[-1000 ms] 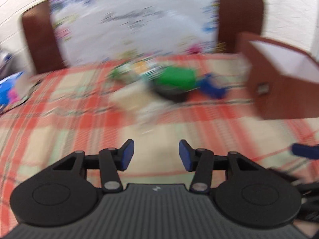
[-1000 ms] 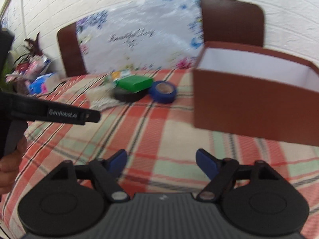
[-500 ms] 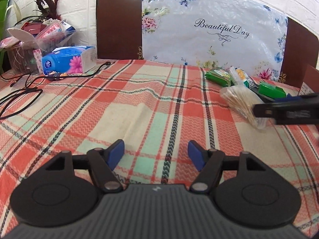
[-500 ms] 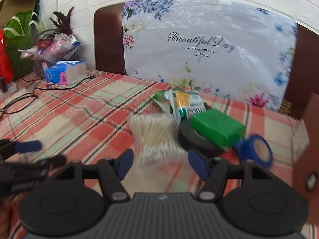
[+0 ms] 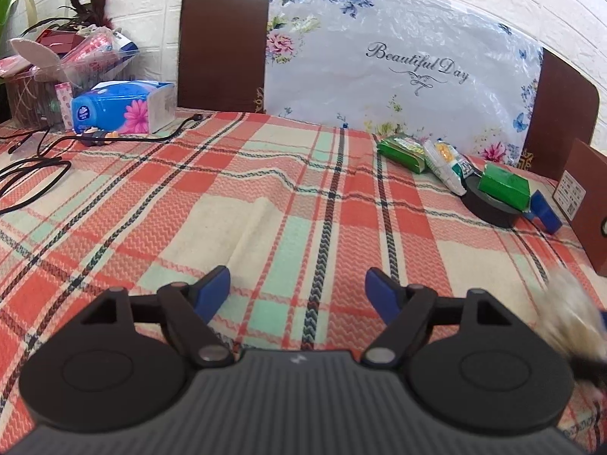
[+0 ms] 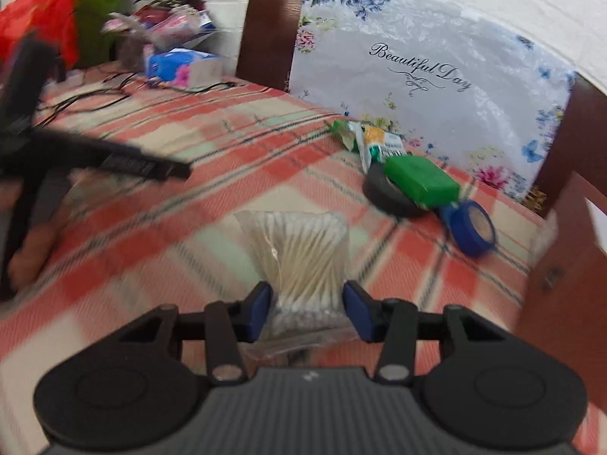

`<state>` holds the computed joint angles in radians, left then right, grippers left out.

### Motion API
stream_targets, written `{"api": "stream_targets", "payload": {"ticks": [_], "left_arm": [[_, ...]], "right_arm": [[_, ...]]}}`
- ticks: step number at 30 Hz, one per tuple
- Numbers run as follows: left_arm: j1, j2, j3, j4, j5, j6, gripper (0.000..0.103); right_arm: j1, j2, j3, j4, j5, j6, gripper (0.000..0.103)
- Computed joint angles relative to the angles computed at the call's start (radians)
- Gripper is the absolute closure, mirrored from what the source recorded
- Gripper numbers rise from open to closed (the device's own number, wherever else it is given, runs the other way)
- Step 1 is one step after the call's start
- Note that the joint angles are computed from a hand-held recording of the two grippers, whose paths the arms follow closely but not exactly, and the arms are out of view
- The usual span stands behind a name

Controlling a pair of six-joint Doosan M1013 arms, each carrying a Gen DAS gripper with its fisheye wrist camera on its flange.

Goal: Organize objects
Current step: 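Reach to the cotton swab bag and grasp it with the left tool, then drop the cotton swab bag into the brown box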

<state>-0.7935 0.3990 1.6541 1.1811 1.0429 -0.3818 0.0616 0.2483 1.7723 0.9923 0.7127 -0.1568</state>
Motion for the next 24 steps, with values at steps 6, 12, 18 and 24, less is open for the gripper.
{"api": "stream_targets", "payload": {"ticks": [6, 12, 18, 24], "left_arm": [[0.009, -0.044, 0.011, -0.042, -0.206, 0.036, 0.027], [-0.032, -0.016, -0.063, 0.005, -0.403, 0.149, 0.027], [-0.007, 0.048, -0.152, -0.387, -0.494, 0.527, 0.031], [-0.013, 0.038, -0.193, -0.406, -0.542, 0.586, 0.062]], "right_arm": [[-0.129, -0.047, 0.05, 0.005, 0.115, 0.114, 0.019], [-0.143, -0.039, 0.051, -0.004, 0.138, 0.172, 0.028], [-0.114, -0.02, 0.039, 0.028, 0.141, 0.181, 0.048], [-0.103, -0.036, 0.059, 0.128, 0.051, 0.094, 0.075]]}}
